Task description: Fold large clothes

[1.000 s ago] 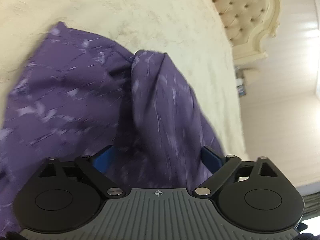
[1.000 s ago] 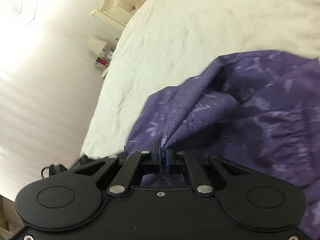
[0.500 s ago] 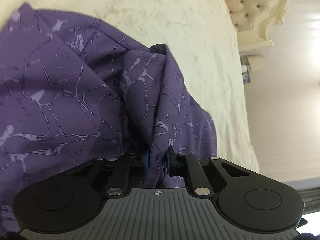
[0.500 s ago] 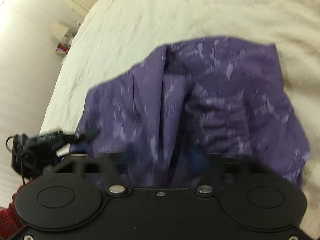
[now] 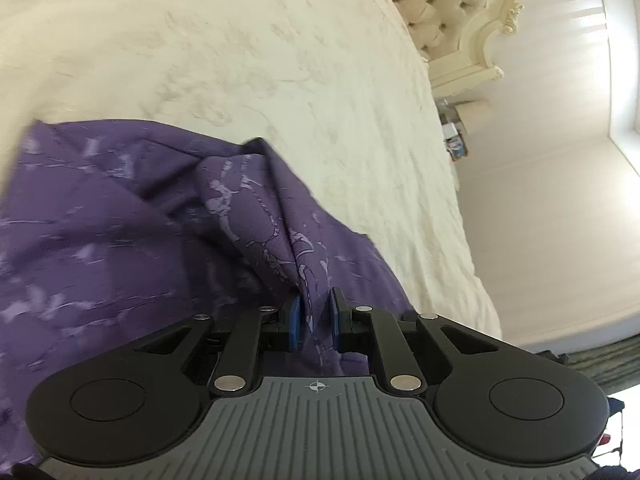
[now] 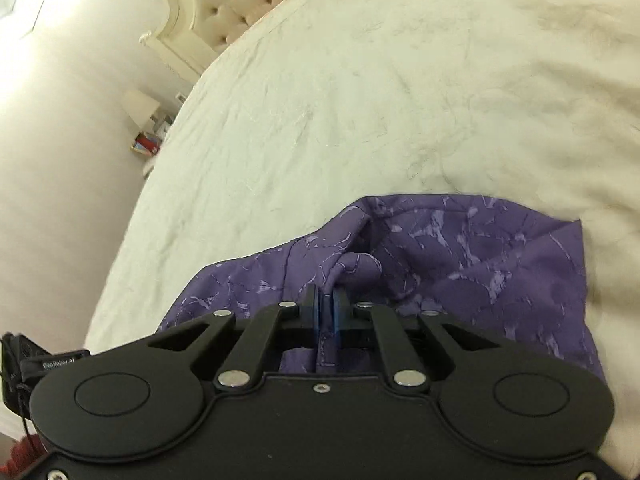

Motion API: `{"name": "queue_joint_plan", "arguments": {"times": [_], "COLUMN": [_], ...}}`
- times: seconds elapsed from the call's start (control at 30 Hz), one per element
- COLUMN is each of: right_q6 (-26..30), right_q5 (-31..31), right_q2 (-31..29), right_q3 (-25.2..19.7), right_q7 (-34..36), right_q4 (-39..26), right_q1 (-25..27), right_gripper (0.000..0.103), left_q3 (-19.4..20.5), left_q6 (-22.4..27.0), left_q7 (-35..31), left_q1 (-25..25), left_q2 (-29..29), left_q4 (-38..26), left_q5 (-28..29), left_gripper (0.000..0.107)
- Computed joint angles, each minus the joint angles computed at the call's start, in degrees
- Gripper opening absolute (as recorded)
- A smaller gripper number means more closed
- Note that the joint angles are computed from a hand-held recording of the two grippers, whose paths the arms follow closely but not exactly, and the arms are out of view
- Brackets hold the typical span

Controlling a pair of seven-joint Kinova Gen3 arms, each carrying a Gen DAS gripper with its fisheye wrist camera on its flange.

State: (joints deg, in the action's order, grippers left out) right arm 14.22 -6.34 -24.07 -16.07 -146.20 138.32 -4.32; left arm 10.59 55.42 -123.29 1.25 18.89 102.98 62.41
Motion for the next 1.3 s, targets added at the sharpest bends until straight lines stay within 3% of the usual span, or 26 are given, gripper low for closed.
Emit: {"name": "queue_joint_plan", "arguments": {"times": [0.07, 0.17, 0.2, 0.27, 0.33, 0.4, 0.47, 0.57, 0.63, 0.7, 0.8, 0.87, 0.93, 1.0, 1.03, 1.17, 1.27, 1.3], "right_q6": [1.65, 3.3, 3.46, 3.72, 6.6, 9.85, 12.03, 15.42, 17.07, 19.11, 25.37, 27.13, 25.62, 26.4, 27.31, 30.74, 36.8, 39.08], "right_q5": [-0.09, 2.51, 3.83, 8.35, 12.51, 16.74, 20.37, 26.61, 30.63, 34.47, 35.65, 36.89, 37.67, 37.21, 36.35, 31.53, 30.9, 31.38], "right_q2": [0.71, 7.24, 9.3, 10.37, 9.42, 6.72, 2.89, 1.47, 3.39, 7.82, 15.78, 19.65, 19.28, 18.76, 18.03, 11.95, 8.78, 8.37], "right_q3": [-3.22, -8.11, -10.27, -12.89, -15.22, -18.77, -22.19, -25.33, -25.22, -26.78, -33.99, -37.99, -37.8, -37.16, -37.93, -36.09, -37.0, -37.38], "right_q7": [-2.52, -4.66, -5.71, -9.63, -13.55, -18.15, -22.02, -25.53, -27.3, -28.55, -28.35, -30.69, -33.9, -33.5, -32.85, -34.52, -38.81, -41.02], "right_q4": [0.54, 0.74, 0.7, 0.36, -1.3, -2.78, -3.74, -6.25, -7.69, -9.31, -11.7, -11.16, -9.72, -10.13, -10.51, -11.66, -13.69, -14.38], "right_q1": [2.79, 6.09, 7.61, 8.87, 9.44, 10.33, 10.46, 7.17, 2.29, -0.82, 2.06, 5.29, 5.39, 4.67, 5.31, 0.87, -3.06, -4.98], "right_gripper": [0.021, 0.021, 0.014, 0.015, 0.03, 0.046, 0.05, 0.051, 0.054, 0.057, 0.057, 0.059, 0.059, 0.064, 0.066, 0.084, 0.1, 0.102], "left_q3": [-2.96, -7.53, -7.04, -2.85, 0.27, 0.69, 1.15, 1.41, 1.89, 0.67, -4.12, -3.69, -0.19, 1.38, 2.14, 0.5, -2.68, -3.77], "left_q6": [-0.69, -4.67, -6.17, -8.92, -10.99, -12.16, -13.8, -15.29, -15.26, -15.93, -21.16, -22.35, -23.51, -23.2, -23.03, -19.8, -14.54, -12.9], "left_q7": [2.97, 6.93, 7.39, 7.5, 8.7, 8.09, 5.37, 1.22, -0.27, 1.55, 3.35, 4.4, 5.47, 6.5, 6.06, 2.25, -1.42, -2.5], "left_q1": [2.74, 8.34, 8.24, 4.96, 3.28, 3.81, 4.45, 6.31, 6.73, 9.49, 16.82, 17.68, 15.39, 14.34, 13.39, 10.9, 8.97, 8.49], "left_q2": [-0.22, 0.4, 0.84, 0.44, -1.52, -4.53, -8.13, -11.41, -11.7, -11.04, -9.53, -8.81, -9.58, -10.59, -11.31, -15.27, -19.18, -20.24], "left_q4": [0.07, 1.44, 2.28, 4.14, 5.21, 6.24, 8.02, 10.15, 10.67, 10.82, 12.22, 12.31, 12.85, 12.73, 13.05, 14.91, 16.33, 16.51], "left_q5": [-3.88, -10.87, -12.27, -12.37, -12.75, -13.3, -12.68, -10.84, -11.05, -14.78, -21.77, -26.12, -28.91, -31.01, -30.66, -25.88, -23.25, -22.83], "left_gripper": [0.014, 0.015, 0.016, 0.017, 0.018, 0.022, 0.028, 0.047, 0.053, 0.056, 0.061, 0.062, 0.064, 0.079, 0.081, 0.088, 0.103, 0.103]}}
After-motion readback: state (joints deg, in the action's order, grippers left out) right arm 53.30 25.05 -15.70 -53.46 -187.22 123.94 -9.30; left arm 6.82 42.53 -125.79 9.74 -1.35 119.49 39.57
